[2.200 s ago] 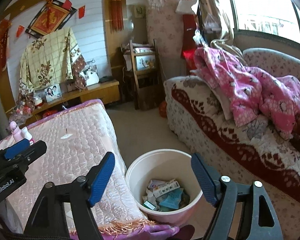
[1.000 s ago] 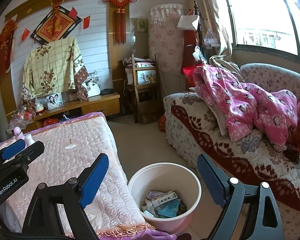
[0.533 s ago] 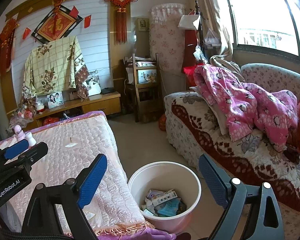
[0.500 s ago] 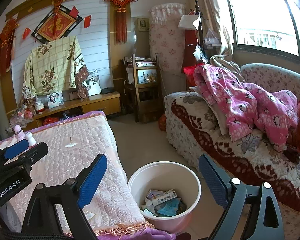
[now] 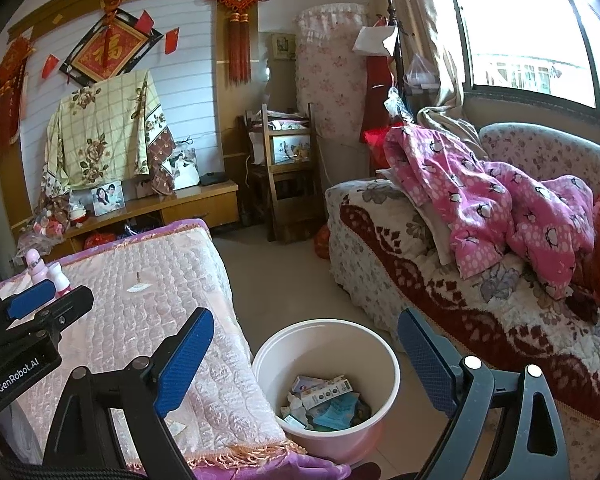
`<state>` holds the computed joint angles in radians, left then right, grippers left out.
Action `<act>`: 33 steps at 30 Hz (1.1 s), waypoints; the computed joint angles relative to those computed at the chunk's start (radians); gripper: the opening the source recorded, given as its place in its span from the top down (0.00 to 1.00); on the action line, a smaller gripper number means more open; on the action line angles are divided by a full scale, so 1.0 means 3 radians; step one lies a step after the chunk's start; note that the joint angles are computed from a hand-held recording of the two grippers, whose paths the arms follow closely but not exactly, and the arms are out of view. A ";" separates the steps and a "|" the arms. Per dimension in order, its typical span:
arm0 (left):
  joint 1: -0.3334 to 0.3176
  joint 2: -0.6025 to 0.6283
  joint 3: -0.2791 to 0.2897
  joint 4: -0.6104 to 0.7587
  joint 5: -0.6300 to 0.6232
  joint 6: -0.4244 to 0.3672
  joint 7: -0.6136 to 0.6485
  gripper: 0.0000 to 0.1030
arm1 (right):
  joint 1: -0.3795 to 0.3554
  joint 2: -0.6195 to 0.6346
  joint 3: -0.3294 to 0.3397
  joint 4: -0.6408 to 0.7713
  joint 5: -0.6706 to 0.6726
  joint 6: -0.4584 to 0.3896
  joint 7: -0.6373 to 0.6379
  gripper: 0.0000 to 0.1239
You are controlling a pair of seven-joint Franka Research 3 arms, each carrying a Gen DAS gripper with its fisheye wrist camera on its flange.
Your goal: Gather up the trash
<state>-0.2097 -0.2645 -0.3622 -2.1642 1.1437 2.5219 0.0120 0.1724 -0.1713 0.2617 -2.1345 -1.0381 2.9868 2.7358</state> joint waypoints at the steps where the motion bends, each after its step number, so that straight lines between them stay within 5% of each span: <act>1: -0.0001 0.0004 -0.0001 0.0002 0.0002 -0.0004 0.0006 0.36 | 0.0001 0.0001 0.0000 -0.0001 -0.0003 -0.0001 0.0000 0.26; 33: -0.0043 0.0071 0.0023 0.0047 -0.0152 0.0001 0.0177 0.36 | 0.0003 0.0010 -0.0015 -0.0027 0.0106 -0.0018 -0.0093 0.26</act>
<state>-0.2225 -0.2432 -0.3552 -2.1503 1.0980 2.5222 0.0649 0.1733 -0.1683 0.2571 -2.1427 -1.0065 2.9814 2.7079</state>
